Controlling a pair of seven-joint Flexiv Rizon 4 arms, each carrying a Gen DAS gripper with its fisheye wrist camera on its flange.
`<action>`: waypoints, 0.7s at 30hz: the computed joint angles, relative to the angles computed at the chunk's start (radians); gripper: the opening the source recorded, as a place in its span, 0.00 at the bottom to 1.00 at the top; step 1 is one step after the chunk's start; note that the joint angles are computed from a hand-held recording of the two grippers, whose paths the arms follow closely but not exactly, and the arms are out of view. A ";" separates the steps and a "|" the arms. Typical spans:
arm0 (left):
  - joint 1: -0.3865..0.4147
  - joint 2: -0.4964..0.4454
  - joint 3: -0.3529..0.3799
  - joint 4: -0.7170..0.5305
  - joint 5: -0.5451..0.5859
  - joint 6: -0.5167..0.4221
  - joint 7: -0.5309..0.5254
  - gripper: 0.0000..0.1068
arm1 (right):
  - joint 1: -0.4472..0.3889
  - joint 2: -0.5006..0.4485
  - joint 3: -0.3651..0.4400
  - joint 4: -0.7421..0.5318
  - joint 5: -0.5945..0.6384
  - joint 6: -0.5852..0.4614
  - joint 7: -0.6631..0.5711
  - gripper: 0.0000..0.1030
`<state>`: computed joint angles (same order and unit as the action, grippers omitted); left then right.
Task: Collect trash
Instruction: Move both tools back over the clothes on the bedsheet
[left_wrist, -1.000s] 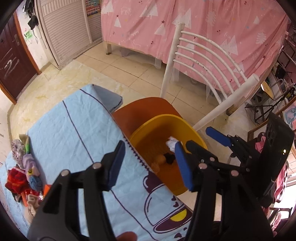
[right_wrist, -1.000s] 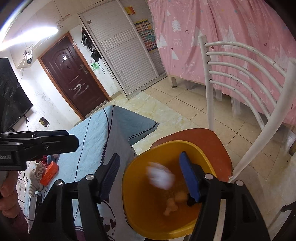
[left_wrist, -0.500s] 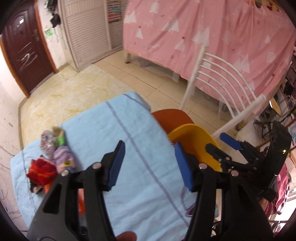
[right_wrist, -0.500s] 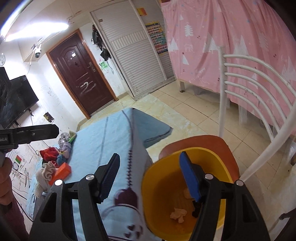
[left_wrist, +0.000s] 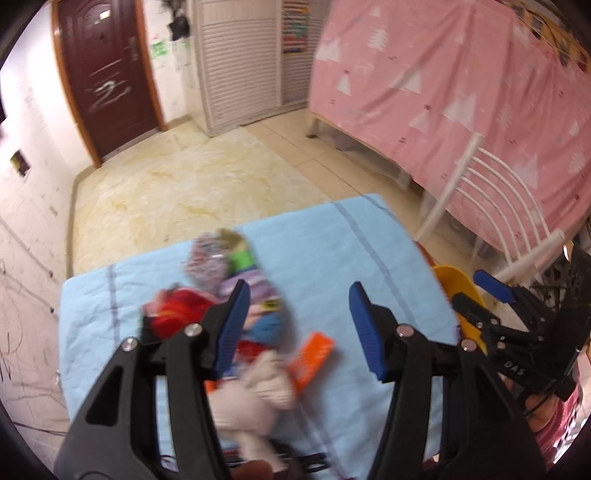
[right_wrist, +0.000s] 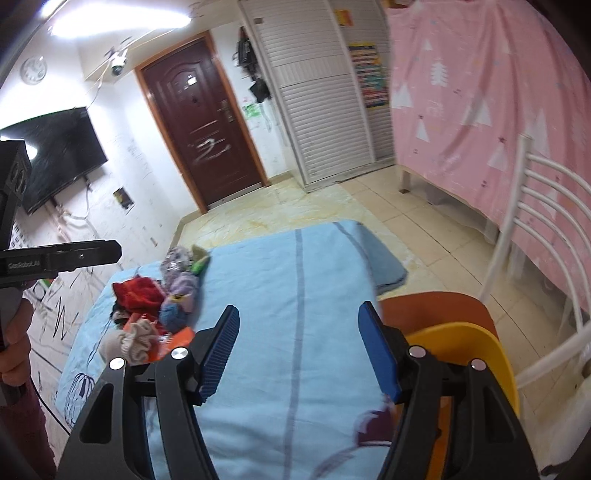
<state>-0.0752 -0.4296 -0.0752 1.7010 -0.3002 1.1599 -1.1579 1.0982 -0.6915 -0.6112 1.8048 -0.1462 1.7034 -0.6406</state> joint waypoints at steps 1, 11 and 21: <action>0.010 0.002 0.004 0.005 -0.004 0.004 0.002 0.50 | -0.015 -0.006 0.021 -0.029 -0.012 -0.017 -0.004 0.59; 0.109 -0.008 0.036 0.031 -0.045 0.012 0.011 0.53 | -0.185 -0.084 0.239 -0.284 -0.179 -0.172 0.019 0.59; 0.161 -0.059 0.040 0.017 -0.063 -0.031 0.031 0.53 | -0.329 -0.188 0.460 -0.517 -0.306 -0.331 0.002 0.59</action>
<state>0.0859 -0.4883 -0.0352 1.7177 -0.3636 1.1290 -1.1266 0.7696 -0.8790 -0.1510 1.2875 -0.4518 1.3727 -0.6381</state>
